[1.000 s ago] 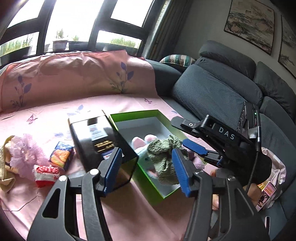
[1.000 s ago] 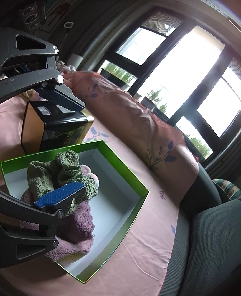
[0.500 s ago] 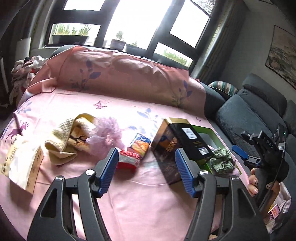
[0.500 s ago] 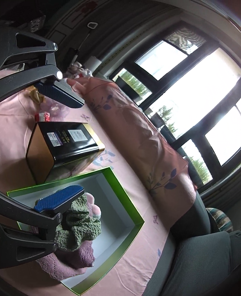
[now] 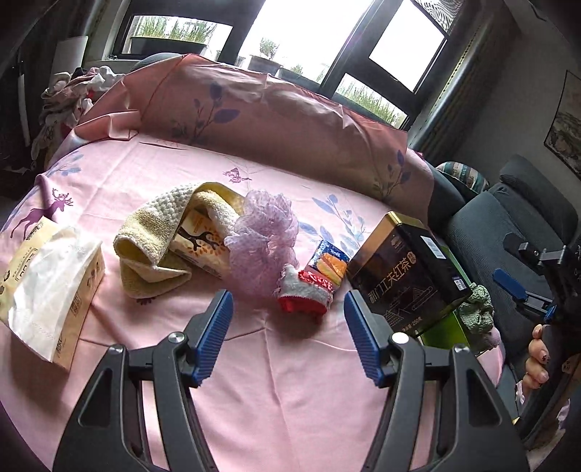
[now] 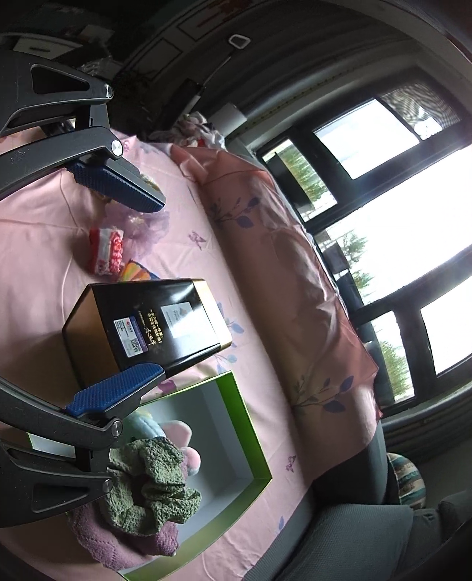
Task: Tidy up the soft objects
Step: 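Move the right gripper back toward the red-and-white knitted sock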
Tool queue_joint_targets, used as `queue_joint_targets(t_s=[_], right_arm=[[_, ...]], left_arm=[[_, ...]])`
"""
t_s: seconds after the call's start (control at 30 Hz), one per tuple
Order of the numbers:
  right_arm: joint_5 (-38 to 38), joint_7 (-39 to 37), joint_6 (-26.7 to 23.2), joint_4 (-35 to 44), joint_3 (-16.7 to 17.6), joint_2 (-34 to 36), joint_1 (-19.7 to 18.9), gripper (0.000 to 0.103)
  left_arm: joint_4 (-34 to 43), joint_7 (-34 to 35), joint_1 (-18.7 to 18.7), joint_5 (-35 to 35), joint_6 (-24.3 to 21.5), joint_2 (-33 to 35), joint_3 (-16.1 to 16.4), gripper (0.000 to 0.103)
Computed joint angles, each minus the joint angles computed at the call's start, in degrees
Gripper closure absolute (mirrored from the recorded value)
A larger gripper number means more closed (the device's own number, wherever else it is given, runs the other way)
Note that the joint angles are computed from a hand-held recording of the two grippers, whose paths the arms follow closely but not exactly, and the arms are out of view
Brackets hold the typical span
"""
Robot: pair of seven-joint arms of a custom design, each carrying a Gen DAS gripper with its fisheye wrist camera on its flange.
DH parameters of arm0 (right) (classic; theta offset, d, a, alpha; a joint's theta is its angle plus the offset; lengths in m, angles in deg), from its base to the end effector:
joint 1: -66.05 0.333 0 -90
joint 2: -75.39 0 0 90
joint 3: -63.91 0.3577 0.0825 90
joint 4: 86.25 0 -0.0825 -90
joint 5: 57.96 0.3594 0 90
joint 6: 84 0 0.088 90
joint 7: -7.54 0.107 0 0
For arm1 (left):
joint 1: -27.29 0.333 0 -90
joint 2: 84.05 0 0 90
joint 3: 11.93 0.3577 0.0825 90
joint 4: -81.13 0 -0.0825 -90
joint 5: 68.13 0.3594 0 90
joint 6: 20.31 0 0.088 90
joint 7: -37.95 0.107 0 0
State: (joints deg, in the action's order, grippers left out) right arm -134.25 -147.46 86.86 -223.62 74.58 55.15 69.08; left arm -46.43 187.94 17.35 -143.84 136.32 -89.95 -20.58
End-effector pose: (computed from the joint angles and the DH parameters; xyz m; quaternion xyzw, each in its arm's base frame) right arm 0.3968 0.1768 0.5597 -0.4371 0.7401 -0.2531 0.4440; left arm 0.4973 -0.1306 0.5170 -0.5358 0.7063 -0.4592 0.0566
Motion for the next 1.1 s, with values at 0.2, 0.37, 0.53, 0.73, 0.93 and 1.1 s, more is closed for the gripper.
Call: queue_joint_targets(t_s=[0.2, 0.37, 0.53, 0.73, 0.93, 1.1], right_arm=[[1.4, -2.5, -0.3, 1.7, 0.8, 1.5, 1.6, 0.017], [6.5, -9.6, -4.0, 3.5, 1.8, 3.2, 4.9, 0.017], [10.8, -14.4, -8.3, 5.2, 3.1, 5.6, 7.9, 0.017], [12.9, -13.0, -9.6, 6.8, 2.9, 7.9, 10.8, 0.017], [9.3, -6.7, -14.0, 9.2, 4.1, 9.7, 13.3, 0.017], [5.7, -2.5, -13.9, 9.7, 3.2, 11.4, 16.1, 0.017]], left_arm=[[-0.5, -1.3, 0.5, -0.9, 0.3, -0.5, 0.4, 0.04], [-1.0, 1.0, 0.2, -2.1, 1.5, -1.7, 0.3, 0.04], [-1.3, 3.2, 0.0, -4.6, 4.3, -2.3, 1.0, 0.04], [-1.0, 1.7, 1.5, -5.1, 4.2, -2.3, 1.8, 0.04], [-1.1, 2.4, 1.9, -5.7, 4.4, -2.6, 2.0, 0.04], [-1.9, 2.1, 1.9, -4.2, 5.7, -3.1, 1.6, 0.04]])
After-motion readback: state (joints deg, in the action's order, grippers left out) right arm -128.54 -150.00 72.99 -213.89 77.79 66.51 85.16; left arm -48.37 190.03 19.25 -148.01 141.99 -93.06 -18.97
